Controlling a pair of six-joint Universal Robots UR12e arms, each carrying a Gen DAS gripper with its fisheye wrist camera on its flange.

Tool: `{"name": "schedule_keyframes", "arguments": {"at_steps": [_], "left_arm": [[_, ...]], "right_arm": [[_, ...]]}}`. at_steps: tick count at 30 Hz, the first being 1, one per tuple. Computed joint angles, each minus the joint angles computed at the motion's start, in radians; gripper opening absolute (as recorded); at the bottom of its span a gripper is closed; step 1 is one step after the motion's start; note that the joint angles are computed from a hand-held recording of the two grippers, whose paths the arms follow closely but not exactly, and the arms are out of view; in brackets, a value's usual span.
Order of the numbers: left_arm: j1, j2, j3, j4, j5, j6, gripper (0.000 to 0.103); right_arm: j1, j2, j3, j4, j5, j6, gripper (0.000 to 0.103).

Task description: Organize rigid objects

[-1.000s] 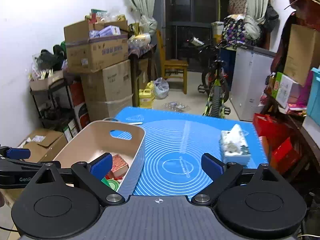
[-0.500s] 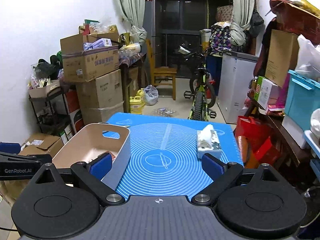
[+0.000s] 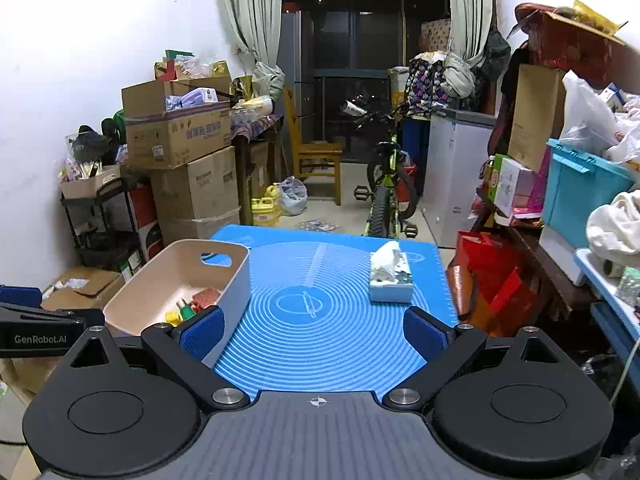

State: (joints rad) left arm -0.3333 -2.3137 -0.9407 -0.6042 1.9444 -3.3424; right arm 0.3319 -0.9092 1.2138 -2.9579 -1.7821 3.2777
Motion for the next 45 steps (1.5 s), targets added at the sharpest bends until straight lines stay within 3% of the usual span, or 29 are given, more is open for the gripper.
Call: {"name": "schedule_keyframes", "arguments": {"at_steps": [11, 19, 23, 35, 45], "left_arm": [[-0.018, 0.05, -0.11, 0.06, 0.02, -0.007, 0.085], [-0.04, 0.067, -0.168, 0.126, 0.038, 0.021, 0.085], [-0.047, 0.072, -0.198, 0.153, 0.04, 0.003, 0.085], [-0.05, 0.053, -0.245, 0.238, 0.046, -0.002, 0.085], [-0.043, 0.053, -0.262, 0.255, 0.041, -0.044, 0.085]], "right_arm": [[0.015, -0.072, 0.154, -0.115, -0.041, -0.038, 0.096], [0.02, -0.1, 0.229, -0.152, -0.015, 0.004, 0.096], [0.014, -0.114, 0.263, -0.138, 0.02, 0.068, 0.096], [0.024, -0.087, 0.298, -0.187, 0.005, 0.038, 0.096], [0.026, -0.068, 0.298, -0.239, 0.001, 0.043, 0.096]]}}
